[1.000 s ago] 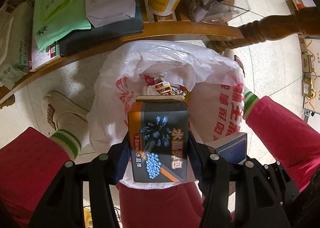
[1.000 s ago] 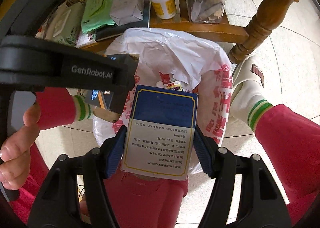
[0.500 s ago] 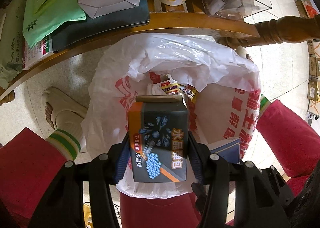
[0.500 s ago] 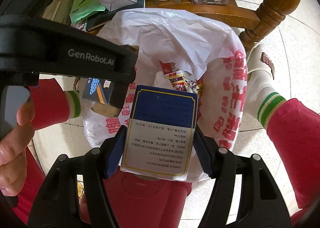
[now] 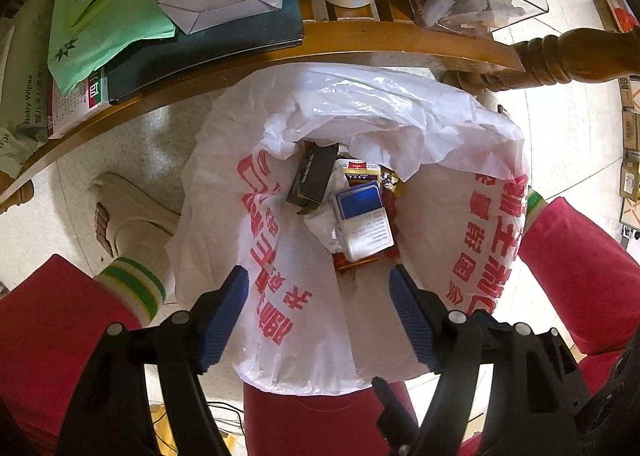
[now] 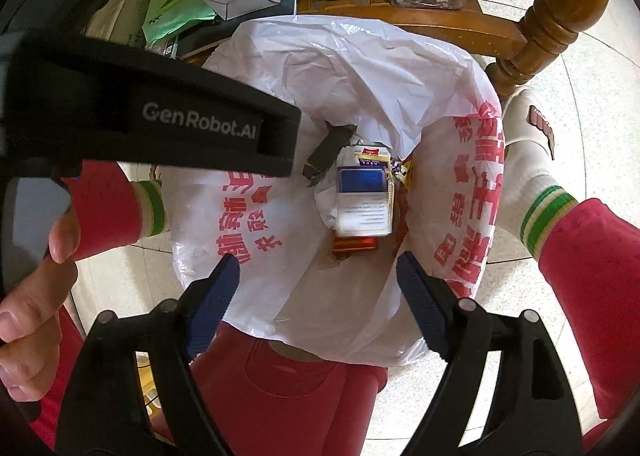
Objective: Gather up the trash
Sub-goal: 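Open the left tool over the bag while the right tool releases the card box, then raise both tools from the bag back over the table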
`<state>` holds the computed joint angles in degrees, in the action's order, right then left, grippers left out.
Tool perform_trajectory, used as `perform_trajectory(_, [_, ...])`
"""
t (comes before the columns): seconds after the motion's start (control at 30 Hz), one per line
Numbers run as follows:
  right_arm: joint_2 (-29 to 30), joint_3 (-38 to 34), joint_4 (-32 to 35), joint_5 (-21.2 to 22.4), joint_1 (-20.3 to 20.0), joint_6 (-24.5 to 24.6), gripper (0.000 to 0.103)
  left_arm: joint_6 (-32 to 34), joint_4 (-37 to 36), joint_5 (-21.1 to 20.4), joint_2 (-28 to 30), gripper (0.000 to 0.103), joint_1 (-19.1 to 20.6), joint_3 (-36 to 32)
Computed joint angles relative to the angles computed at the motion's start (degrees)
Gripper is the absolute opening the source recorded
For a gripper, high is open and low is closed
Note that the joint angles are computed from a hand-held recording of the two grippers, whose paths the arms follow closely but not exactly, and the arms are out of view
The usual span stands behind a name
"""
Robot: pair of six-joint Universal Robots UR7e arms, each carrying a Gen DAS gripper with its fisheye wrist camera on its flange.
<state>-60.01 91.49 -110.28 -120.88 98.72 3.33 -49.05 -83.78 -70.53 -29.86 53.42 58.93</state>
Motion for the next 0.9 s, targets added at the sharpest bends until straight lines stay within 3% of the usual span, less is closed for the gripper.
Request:
perform_trajectory(0.43, [-0.5, 0.2, -0.5, -0.7, 0.9, 0.2, 0.079, 1.1, 0.5, 1.9, -1.2, 0.075, -1.2, 1.1])
perform_trajectory(0.73, [-3.4, 0.4, -0.3, -0.9, 3.2, -0.5, 0.079, 0.4, 1.5, 4.3, -6.1, 0.081, -4.2, 4.8])
perform_trajectory(0.9, [-6.7, -1.0, -0.3, -3.0, 7.2, -5.3, 0.083, 0.8, 3.4, 6.3, -10.8, 0.081, -8.1, 7.0])
